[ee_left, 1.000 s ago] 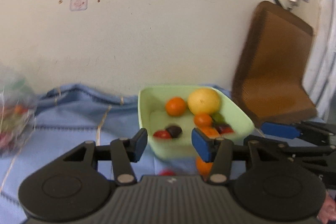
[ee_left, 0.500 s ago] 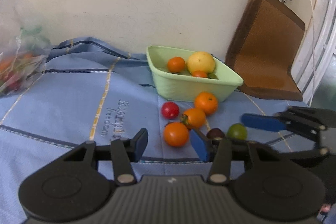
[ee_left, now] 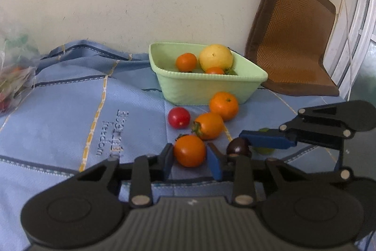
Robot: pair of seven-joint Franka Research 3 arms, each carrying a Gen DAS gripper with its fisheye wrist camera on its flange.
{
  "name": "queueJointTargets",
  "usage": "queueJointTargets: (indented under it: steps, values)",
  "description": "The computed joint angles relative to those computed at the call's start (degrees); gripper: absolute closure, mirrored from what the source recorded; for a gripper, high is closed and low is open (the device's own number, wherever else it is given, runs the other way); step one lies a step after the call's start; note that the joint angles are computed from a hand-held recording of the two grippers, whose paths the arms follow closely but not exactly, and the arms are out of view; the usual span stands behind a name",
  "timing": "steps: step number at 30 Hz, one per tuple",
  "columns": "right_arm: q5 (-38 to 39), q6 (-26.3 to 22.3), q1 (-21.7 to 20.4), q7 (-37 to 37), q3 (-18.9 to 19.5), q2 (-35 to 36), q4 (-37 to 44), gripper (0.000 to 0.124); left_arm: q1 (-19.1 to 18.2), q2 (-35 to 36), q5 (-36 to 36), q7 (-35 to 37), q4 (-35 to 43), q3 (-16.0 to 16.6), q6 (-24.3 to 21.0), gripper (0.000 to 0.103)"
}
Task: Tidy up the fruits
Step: 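Grasp an orange tomato with the left tool while the right grasps a dark purple tomato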
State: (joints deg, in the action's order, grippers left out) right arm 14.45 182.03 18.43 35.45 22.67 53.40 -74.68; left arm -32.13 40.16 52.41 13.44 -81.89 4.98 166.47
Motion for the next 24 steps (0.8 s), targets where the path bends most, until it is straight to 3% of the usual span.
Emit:
queueJointTargets:
  steps: [2,5,9,14,24]
  values:
    - [0.24,3.44,-1.15,-0.02,1.73,-0.50,-2.46,0.097,-1.00,-1.26,1.17,-1.32,-1.59,0.80,0.13,0.073]
    - [-2.49,10.56,-7.34,-0.26,9.30,-2.18,-10.22,0.097,-2.96,-3.65,4.67,-4.68,-4.49,1.95,0.07,0.073]
    - [-5.53,17.50,-12.94,3.48,13.95,-5.37,-20.23,0.097,-5.07,-6.82,10.77,-9.39,-8.20,1.65,-2.04,0.073]
    - [-7.61,24.96,-16.47,9.41,15.60,-9.72,-31.91,0.097,-6.65,-9.91,17.76,-14.33,-11.88,-0.52,-5.06,0.073]
    - [-12.11,30.75,-20.85,23.23,17.15,-15.03,-45.08,0.097,-5.31,-13.29,24.73,-19.83,-16.55,-7.44,-11.18,0.073]
